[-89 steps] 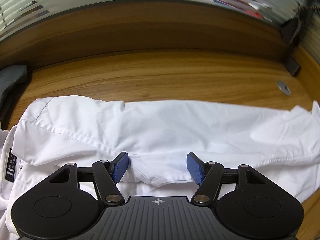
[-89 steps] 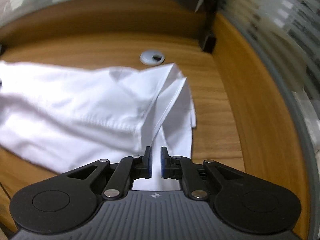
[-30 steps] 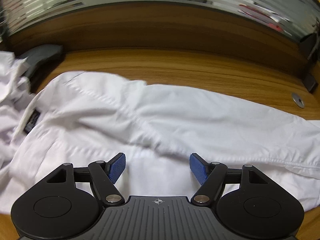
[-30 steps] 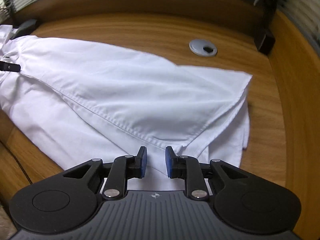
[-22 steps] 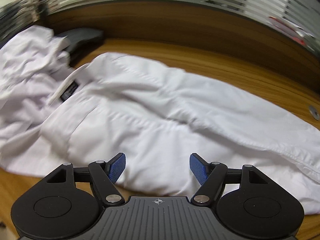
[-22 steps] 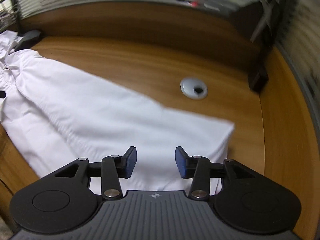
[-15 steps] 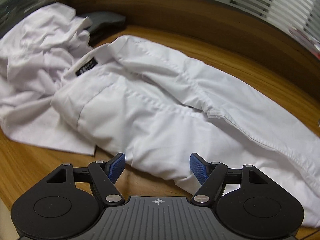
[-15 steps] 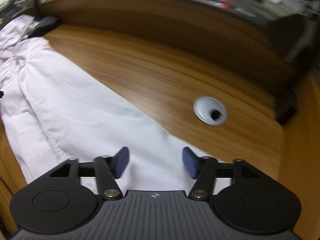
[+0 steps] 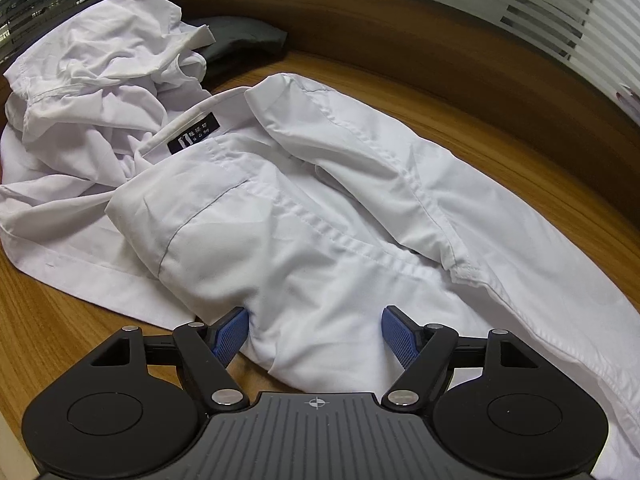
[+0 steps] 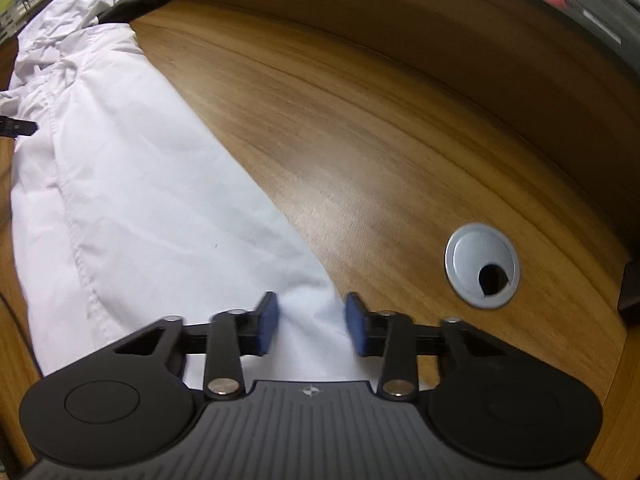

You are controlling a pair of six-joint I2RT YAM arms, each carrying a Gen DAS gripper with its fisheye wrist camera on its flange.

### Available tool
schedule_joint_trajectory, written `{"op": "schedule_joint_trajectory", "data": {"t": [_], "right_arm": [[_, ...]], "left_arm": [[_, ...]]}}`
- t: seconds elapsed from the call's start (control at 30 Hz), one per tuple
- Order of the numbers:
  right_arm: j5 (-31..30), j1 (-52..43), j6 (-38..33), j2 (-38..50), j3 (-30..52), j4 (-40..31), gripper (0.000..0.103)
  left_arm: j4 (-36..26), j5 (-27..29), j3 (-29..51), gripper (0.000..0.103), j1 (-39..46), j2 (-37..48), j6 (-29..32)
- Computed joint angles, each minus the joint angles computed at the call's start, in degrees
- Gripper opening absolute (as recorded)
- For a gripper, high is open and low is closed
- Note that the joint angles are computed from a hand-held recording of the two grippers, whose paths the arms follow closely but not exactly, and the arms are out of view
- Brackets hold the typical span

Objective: Fold clothes

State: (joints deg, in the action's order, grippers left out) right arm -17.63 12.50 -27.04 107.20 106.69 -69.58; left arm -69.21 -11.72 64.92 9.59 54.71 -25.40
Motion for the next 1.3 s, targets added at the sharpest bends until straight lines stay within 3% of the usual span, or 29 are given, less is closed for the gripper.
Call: {"op": "schedule_joint_trajectory", "data": {"t": [0.13,0.43,0.6,0.77,0.93,1.1,1.2,1.3], "right_arm": [[-0.5,-0.8,1.7,-4.7,-5.9,0.7,0.028],[2.8,4.7,13.1,-18.2,-21.1,4.7,0.030],[5.1,10.4,21.6,-21.6,-24.7,6.7,0.032],[9.1,16.9,27.9,-23.5,-26.3,7.4,0.032],[15.7,22.9,32.2,-27.9,-29.3,7.8,0.036],[15.5,25.4,33.0,-34.8,-33.3,7.1,0.047],[14.7,27.4,31.2,-38.0,-35.7,5.4,0.051],[14.4,28.1,29.1,-43.3,-39.5,2.4,0.051]], "left_arm": [[3.5,2.0,-0.9,0.076,2.8,1.3,3.8],[14.3,7.7,2.1,0.079,9.9,12.8,13.7],[18.0,10.8,8.5,0.079,12.7,22.9,20.9],[18.6,10.1,16.1,0.079,12.7,30.6,25.2],[19.7,13.2,12.9,0.077,12.5,23.5,28.0],[14.7,15.5,9.3,0.077,11.7,12.1,30.4],[9.5,13.7,8.7,0.077,7.9,4.5,26.7],[3.4,7.7,9.3,0.077,-1.1,-2.7,18.1]]}}
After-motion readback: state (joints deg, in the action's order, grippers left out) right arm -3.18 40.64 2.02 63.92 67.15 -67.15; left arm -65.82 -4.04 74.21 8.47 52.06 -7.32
